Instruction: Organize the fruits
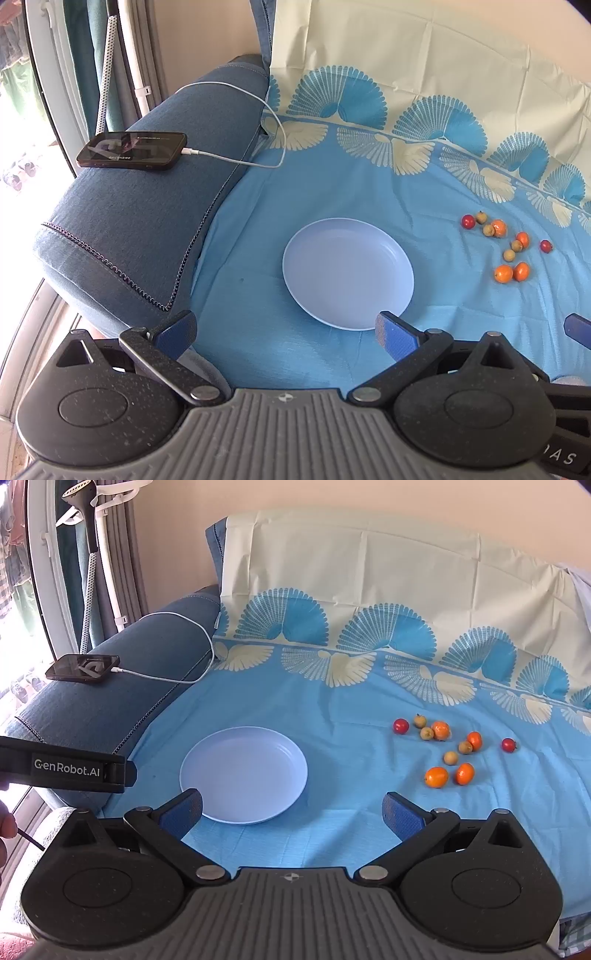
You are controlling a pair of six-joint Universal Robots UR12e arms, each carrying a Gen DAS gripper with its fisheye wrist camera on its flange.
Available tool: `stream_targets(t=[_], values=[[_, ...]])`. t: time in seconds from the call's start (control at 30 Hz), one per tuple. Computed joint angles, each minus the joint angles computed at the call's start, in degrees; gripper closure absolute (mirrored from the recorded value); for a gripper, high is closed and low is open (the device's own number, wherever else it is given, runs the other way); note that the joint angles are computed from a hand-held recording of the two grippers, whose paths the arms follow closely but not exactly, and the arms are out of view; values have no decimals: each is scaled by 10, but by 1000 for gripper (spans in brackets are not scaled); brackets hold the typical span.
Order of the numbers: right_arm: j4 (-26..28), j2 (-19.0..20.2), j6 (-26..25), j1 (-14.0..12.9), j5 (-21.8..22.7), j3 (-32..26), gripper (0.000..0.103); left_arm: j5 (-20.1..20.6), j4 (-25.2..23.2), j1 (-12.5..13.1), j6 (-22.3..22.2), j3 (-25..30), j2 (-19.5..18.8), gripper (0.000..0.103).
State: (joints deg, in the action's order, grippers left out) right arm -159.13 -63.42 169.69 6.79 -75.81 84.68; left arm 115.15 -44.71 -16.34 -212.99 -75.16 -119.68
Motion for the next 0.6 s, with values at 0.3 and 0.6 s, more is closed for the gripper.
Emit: stream_targets(t=[0.3,0.6], values=[[4,0,1,-1,1,-1,0,3,-5,-1,0,2,-1,0],[-2,2,3,-1,3,-2,0,5,-2,0,5,-1,1,0]])
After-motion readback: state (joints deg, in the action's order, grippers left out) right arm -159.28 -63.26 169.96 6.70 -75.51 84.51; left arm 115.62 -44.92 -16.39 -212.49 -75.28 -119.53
